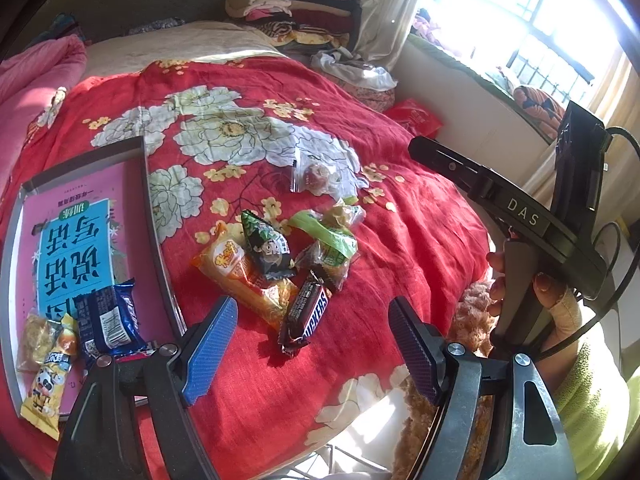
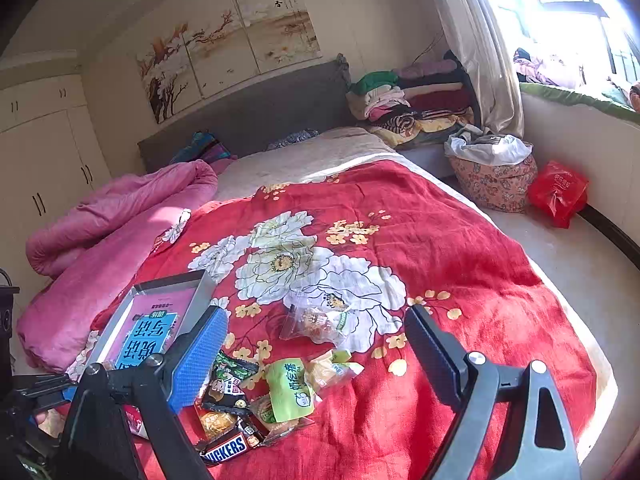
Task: Organize snacks
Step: 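Grasp the Snickers bar with the left tool while the right tool grasps a clear pastry bag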
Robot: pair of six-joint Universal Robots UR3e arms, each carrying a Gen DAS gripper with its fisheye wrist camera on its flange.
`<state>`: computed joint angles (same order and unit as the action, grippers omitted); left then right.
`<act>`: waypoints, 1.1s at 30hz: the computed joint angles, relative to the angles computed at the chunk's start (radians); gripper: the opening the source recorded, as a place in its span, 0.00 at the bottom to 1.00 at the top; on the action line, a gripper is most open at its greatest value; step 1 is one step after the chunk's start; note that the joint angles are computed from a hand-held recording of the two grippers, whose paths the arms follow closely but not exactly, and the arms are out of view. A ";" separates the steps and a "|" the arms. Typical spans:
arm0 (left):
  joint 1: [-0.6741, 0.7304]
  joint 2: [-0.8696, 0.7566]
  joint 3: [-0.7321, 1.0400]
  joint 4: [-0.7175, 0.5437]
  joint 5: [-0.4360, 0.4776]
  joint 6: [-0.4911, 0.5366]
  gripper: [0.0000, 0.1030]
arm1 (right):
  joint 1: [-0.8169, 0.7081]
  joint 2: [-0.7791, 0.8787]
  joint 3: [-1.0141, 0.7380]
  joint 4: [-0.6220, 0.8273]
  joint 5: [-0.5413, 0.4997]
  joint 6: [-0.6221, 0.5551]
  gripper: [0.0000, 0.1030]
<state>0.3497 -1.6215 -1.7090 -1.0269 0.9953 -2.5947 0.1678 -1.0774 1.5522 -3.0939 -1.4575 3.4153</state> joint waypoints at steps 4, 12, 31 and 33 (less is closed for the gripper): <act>-0.031 -0.025 -0.009 0.015 0.016 0.009 0.77 | -0.009 0.018 -0.008 0.014 0.010 0.000 0.88; -0.081 -0.091 -0.013 0.050 0.040 0.016 0.64 | -0.016 0.052 -0.034 0.049 0.027 -0.004 0.88; -0.228 -0.229 0.032 0.224 0.241 0.048 0.40 | 0.020 0.217 -0.272 0.344 0.023 -0.127 0.87; -0.230 -0.230 0.034 0.228 0.245 0.044 0.38 | 0.019 0.243 -0.306 0.365 0.019 -0.130 0.87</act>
<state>0.1193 -1.8514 -1.6753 -0.7985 1.2407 -2.5507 0.1873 -0.8347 1.2464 -2.7287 -1.4389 3.2856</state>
